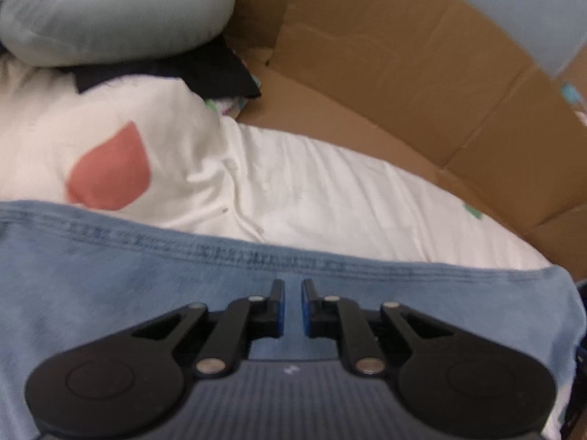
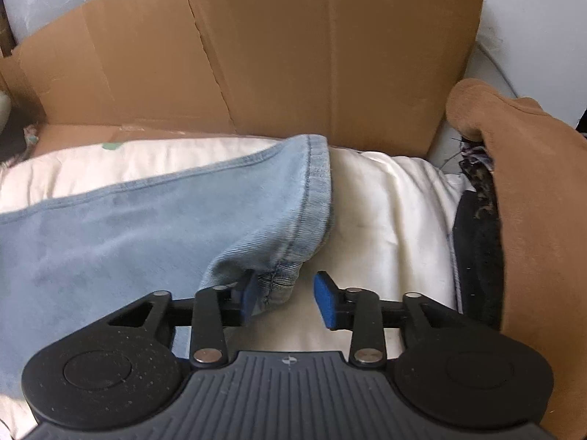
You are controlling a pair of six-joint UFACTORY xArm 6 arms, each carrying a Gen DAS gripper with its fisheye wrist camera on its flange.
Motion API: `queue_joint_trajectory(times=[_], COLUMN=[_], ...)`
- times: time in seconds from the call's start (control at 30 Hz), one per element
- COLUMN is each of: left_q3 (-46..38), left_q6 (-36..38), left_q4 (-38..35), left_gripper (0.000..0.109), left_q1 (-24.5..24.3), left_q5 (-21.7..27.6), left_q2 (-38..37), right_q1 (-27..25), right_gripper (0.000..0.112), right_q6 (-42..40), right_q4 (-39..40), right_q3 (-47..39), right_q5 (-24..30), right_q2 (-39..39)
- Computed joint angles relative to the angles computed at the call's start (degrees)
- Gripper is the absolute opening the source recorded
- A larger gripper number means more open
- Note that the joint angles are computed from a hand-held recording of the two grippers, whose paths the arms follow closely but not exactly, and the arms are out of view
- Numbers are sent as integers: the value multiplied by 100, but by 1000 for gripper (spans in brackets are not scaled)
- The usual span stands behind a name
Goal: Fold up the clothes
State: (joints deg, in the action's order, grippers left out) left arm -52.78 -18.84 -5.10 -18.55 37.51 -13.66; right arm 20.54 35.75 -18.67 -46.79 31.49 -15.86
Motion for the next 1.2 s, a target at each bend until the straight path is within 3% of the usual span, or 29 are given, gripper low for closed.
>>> queue_joint_trajectory(times=[0.1, 0.33, 0.4, 0.5, 0.7, 0.93, 1.0, 1.1, 1.2], left_q3=[469, 1549, 1844, 2231, 2602, 2839, 2866, 2887, 2914], left_q6=[37, -546, -822, -1257, -1460, -1664, -1674, -1671, -1676], left_q4=[-129, -162, -67, 49, 304, 264, 258, 305, 418], left_gripper=[12, 12, 12, 12, 12, 13, 14, 16, 20], left_q1=[43, 158, 176, 225, 329, 302, 284, 330, 420], left_q5=[92, 334, 419, 571, 943, 916, 913, 982, 1091], left_q2=[-730, -2305, -2756, -3376, -3991, -4305, -4333, -4394, -4522], right_q1=[55, 64, 90, 107, 32, -84, -113, -148, -194], right_gripper=[59, 58, 39, 8, 7, 6, 13, 14, 18], right_q6=[-112, -799, -905, -1164, -1548, -1715, -1611, -1209, -1158], right_q4=[208, 1213, 1266, 1374, 1060, 160, -154, -624, -448], right_q3=[2, 165, 150, 20, -114, -606, -725, -765, -694], right_q5=[-148, -809, -861, -578, 134, 1422, 1736, 1947, 1752], right_q2=[112, 302, 314, 290, -125, -427, -465, -568, -643])
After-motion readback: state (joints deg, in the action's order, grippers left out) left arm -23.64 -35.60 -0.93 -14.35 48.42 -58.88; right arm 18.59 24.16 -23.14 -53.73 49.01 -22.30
